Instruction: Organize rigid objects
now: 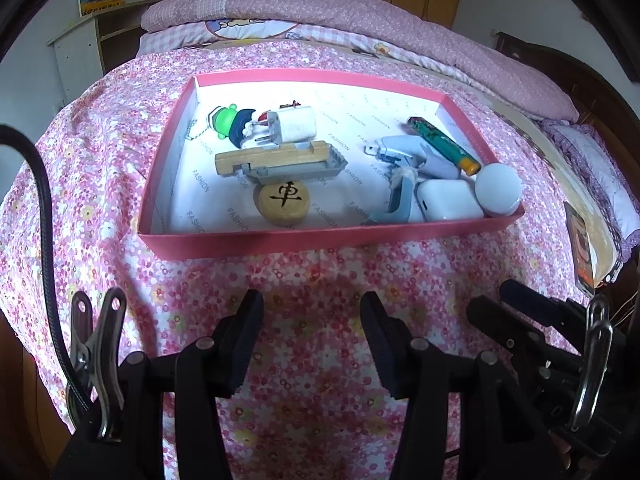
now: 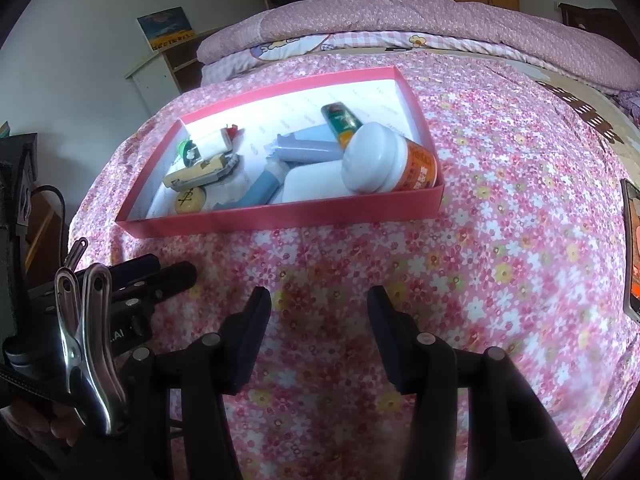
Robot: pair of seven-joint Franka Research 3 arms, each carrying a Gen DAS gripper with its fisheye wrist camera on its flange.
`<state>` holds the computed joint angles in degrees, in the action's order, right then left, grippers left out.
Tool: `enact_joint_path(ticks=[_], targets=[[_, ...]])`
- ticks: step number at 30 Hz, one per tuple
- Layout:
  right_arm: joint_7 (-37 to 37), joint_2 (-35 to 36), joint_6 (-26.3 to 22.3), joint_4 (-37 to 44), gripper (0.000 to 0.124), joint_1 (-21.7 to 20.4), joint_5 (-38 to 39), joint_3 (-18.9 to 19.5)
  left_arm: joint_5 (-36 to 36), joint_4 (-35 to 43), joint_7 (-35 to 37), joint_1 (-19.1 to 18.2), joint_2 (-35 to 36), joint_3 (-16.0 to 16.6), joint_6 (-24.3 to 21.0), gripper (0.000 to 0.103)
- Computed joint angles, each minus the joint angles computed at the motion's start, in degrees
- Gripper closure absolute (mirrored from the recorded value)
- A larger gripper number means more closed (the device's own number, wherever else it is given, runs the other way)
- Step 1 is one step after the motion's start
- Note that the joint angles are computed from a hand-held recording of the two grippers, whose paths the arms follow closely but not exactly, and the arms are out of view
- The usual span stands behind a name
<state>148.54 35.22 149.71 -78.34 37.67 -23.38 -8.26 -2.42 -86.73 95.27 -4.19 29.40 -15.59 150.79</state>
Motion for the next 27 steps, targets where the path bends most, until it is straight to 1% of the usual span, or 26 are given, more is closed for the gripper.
enact_joint_path(ticks=[27], targets=[[-0.29, 0.01, 0.32, -0.43, 0.072, -0.12, 0.61, 0.03, 1.02, 0.2, -0.83, -0.33, 0.34, 0.28, 0.06, 0.05]])
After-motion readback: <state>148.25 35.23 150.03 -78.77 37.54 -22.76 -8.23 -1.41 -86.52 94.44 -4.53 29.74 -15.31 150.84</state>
